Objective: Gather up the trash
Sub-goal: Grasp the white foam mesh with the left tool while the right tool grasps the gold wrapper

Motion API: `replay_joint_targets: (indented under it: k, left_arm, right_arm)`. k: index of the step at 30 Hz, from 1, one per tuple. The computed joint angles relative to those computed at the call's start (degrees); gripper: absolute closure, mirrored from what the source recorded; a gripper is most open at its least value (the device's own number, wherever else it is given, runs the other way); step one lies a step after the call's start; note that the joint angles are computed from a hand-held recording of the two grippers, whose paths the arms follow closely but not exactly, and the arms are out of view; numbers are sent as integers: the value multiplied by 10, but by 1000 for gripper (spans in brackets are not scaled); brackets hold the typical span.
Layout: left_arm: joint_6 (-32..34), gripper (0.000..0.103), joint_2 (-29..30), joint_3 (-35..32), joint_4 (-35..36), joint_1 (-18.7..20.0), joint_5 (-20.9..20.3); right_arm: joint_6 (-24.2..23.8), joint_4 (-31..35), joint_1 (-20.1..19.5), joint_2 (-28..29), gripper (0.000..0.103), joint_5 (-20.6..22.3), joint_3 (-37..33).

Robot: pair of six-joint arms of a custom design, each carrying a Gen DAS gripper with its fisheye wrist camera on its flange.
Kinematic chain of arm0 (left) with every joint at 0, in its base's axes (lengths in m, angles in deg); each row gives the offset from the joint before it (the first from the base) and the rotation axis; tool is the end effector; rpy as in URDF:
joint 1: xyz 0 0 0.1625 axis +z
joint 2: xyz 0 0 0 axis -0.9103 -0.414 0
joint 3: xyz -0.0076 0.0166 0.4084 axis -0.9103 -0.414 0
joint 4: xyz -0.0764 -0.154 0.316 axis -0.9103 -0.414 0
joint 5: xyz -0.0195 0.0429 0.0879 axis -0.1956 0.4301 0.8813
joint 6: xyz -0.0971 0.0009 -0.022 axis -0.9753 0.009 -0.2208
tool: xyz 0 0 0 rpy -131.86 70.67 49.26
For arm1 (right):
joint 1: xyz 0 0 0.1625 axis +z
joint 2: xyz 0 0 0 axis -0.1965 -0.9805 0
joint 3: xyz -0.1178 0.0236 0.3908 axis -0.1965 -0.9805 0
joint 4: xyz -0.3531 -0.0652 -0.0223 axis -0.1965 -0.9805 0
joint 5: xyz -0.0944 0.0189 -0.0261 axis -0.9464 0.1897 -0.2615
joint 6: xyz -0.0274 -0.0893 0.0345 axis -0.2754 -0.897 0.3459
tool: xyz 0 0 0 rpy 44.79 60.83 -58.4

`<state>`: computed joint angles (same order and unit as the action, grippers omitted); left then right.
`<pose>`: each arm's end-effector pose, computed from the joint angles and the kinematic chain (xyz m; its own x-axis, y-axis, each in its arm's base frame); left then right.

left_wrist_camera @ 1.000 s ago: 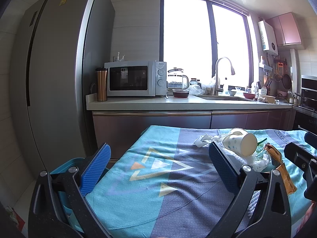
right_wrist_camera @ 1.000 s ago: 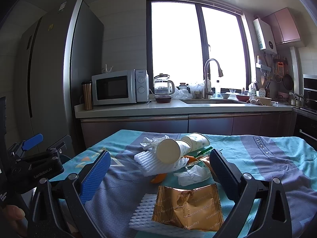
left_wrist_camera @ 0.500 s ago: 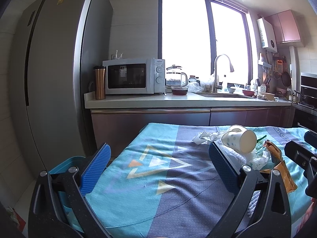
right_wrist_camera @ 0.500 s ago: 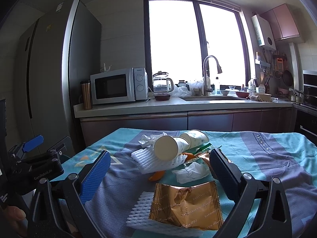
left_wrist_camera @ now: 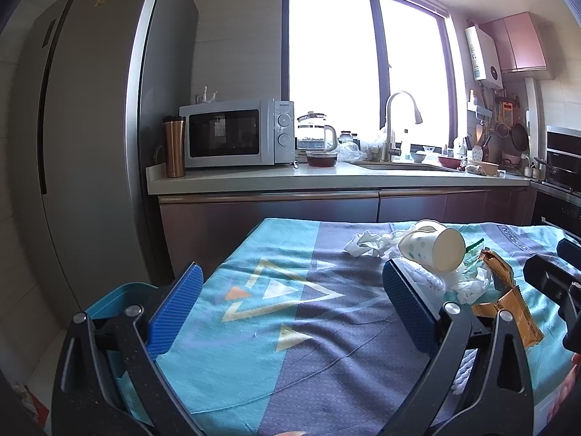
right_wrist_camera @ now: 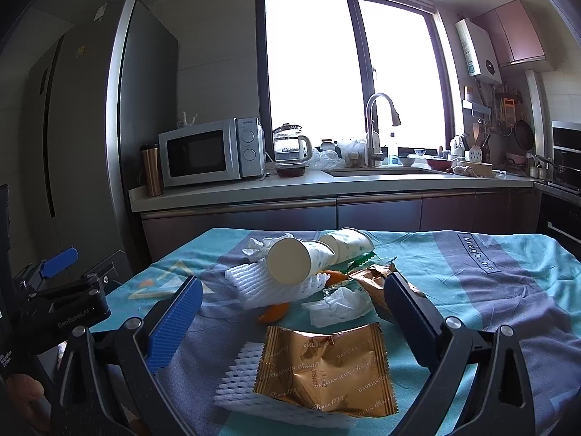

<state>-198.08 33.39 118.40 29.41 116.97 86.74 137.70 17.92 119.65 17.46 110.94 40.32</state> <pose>-0.1737 -0.5142 0.1376 -0.6446 0.3572 -0.6760 0.7621 0.2298 -0.6053 0.2090 -0.4188 0.1045 -0.7287 0.3113 0.6100 -0.5553 0.2526 -0.7923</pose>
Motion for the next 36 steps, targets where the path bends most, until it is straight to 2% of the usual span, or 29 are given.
replay_joint_targets:
  k: [3,6,11,14,17,19,21,22,25,28,30,31,33,36]
  left_arm:
    - [-3,6,6,-6,11,0,3]
    - [-11,6,15,-19,35,2,10]
    - [-32,6,51,-69,136,9,52]
    - [-37,6,77,-99,193,13,82]
    - [-35,6,108,-131,253,17,116]
    - [-28,7,128,-148,283,16,126]
    - [-21,20,144,-158,302,13,128]
    - [-20,22,150,-162,310,12,129]
    - [-30,23,167,-186,356,14,150]
    - [-41,23,181,-210,400,20,177]
    - [-41,23,198,-236,439,25,200]
    - [-40,23,204,-244,449,27,207]
    - [-38,23,218,-262,475,29,222]
    - [-46,25,234,-280,497,29,230]
  right_arm:
    - [8,14,-7,-9,7,5,5]
    - [40,47,-19,-21,7,7,8]
    - [90,102,-44,-42,7,11,18]
    - [123,143,-61,-52,7,-2,19]
    - [179,208,-86,-62,7,-41,13]
    - [208,247,-101,-64,13,-64,6]
    - [223,267,-113,-64,27,-83,5]
    - [231,278,-117,-63,28,-91,2]
    - [258,308,-134,-66,34,-124,0]
    - [270,321,-148,-73,47,-157,6]
    - [271,313,-154,-78,64,-176,16]
    - [270,310,-157,-82,69,-185,20]
    - [266,305,-159,-87,87,-191,25]
    - [262,293,-165,-99,91,-203,38]
